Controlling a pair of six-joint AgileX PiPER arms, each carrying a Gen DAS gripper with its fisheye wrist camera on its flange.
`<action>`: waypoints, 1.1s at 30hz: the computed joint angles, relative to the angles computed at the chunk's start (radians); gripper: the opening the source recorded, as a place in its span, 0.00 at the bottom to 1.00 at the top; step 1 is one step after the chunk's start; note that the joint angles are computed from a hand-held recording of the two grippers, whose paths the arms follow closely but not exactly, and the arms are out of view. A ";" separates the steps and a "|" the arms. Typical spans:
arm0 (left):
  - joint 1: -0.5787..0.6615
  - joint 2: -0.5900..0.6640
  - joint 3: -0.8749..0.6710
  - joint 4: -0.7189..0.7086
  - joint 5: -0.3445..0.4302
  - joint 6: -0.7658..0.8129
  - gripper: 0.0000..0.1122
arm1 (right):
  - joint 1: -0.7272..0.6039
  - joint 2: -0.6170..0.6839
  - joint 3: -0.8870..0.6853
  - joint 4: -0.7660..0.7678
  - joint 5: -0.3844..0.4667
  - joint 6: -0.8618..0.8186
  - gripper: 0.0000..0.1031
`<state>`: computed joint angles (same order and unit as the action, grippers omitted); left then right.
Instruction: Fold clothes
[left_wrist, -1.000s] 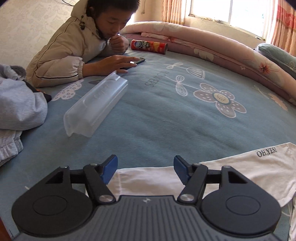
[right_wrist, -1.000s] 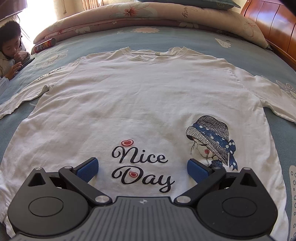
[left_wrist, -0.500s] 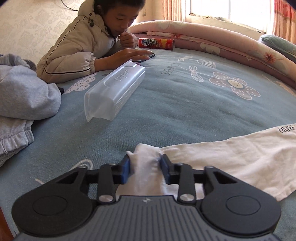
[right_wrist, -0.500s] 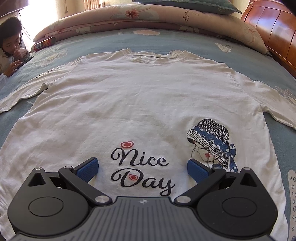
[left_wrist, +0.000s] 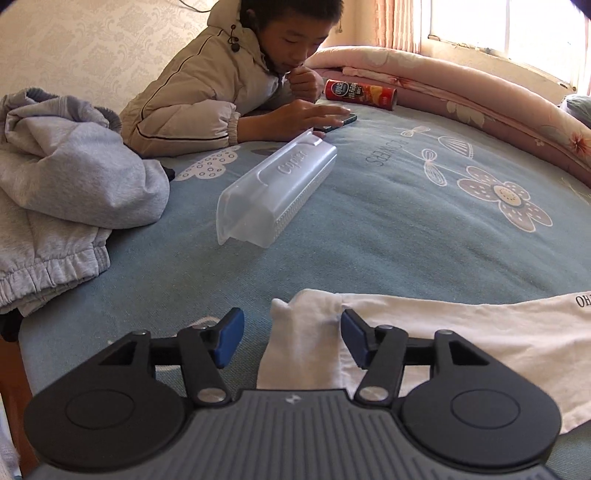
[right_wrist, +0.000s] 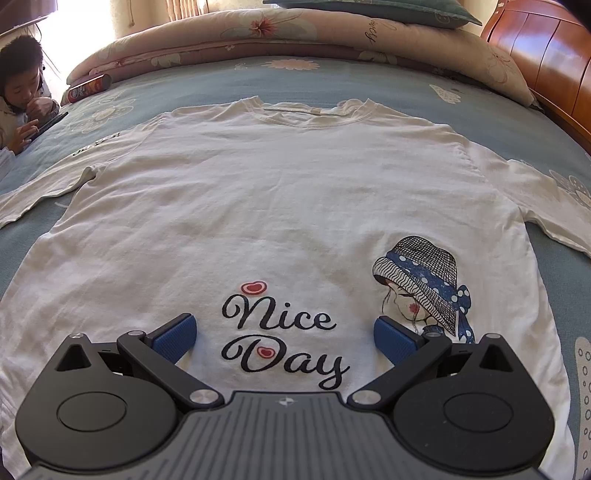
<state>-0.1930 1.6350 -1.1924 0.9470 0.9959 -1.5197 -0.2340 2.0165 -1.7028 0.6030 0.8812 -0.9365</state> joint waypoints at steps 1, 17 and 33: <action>-0.011 0.002 -0.018 -0.002 -0.010 0.023 0.53 | 0.000 0.000 0.000 0.000 -0.001 0.000 1.00; -0.066 0.325 -0.510 -0.324 0.057 0.230 0.52 | -0.006 0.006 -0.016 -0.003 0.023 0.010 1.00; -0.045 0.540 -0.909 -0.418 0.161 0.381 0.62 | -0.010 0.008 -0.029 -0.006 0.048 0.025 1.00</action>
